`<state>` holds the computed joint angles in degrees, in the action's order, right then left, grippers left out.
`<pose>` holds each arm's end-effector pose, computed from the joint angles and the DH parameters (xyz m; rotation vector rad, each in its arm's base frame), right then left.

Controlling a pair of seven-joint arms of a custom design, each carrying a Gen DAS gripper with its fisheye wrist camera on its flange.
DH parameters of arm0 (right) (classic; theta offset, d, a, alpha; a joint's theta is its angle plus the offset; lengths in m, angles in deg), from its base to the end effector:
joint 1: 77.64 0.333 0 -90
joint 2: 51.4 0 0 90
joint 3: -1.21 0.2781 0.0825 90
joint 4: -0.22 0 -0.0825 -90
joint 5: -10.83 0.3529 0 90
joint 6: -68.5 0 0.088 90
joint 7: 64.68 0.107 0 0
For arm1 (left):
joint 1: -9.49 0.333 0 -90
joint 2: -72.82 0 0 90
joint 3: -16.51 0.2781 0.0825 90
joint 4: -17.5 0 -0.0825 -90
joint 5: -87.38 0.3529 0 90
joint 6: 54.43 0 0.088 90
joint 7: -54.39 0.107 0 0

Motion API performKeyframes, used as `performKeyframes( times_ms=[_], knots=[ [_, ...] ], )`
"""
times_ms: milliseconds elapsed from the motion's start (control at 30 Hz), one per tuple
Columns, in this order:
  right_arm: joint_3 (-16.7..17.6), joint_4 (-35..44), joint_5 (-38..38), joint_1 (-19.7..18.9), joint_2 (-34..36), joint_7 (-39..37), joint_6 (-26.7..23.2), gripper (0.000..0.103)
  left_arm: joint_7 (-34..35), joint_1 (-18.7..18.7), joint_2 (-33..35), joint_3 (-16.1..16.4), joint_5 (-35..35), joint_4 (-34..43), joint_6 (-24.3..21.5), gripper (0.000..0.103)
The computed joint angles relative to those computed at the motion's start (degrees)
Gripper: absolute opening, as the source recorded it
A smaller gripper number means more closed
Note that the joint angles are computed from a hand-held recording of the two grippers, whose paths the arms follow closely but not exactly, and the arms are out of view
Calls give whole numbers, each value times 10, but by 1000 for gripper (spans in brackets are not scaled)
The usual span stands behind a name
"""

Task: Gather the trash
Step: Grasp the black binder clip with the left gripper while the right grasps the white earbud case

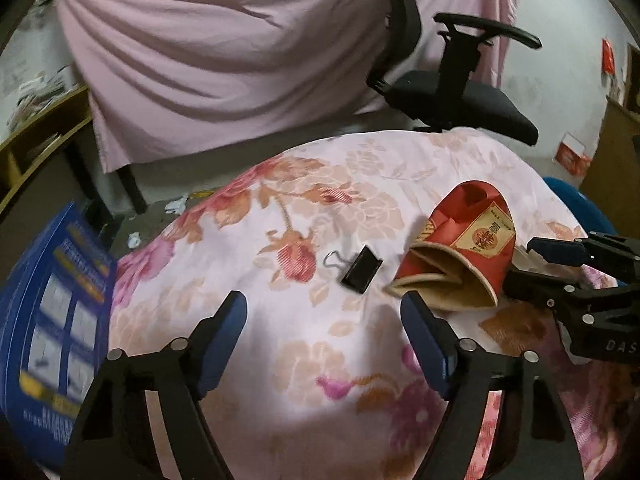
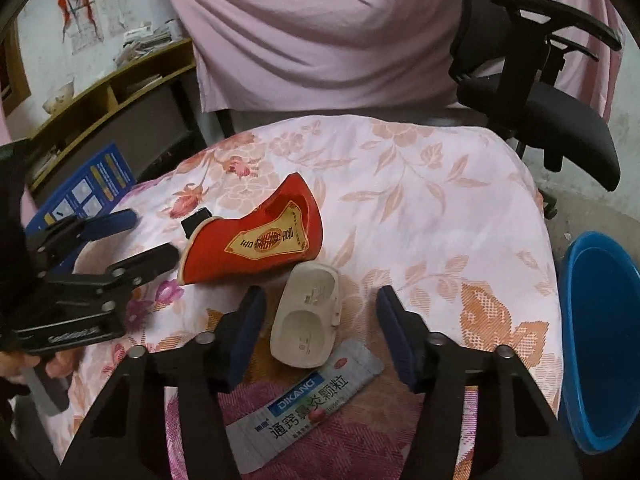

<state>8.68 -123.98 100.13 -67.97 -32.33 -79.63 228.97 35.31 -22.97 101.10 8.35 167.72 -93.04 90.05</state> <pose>0.5148 0.1100 0.2308 -2.1756 1.0572 -0.2300 0.4449 -0.3901 0.2279 -1.7890 1.6832 -0.6191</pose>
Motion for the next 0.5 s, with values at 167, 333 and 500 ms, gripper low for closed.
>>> performKeyframes(
  times_ms=[167, 333, 500],
  knots=[
    [-2, 2, -24, -4, 2, 28, -10, 28, 68, 7, 31, 2, -30, 41, 12, 55],
    [-1, 3, -23, -9, 1, 32, -21, 28, 118, 11, 54, 12, -57, 71, 41, 31],
    [-5, 1, -2, -21, -5, 27, -48, 27, 144, -7, 59, 20, -76, 80, 27, 21]
  ],
)
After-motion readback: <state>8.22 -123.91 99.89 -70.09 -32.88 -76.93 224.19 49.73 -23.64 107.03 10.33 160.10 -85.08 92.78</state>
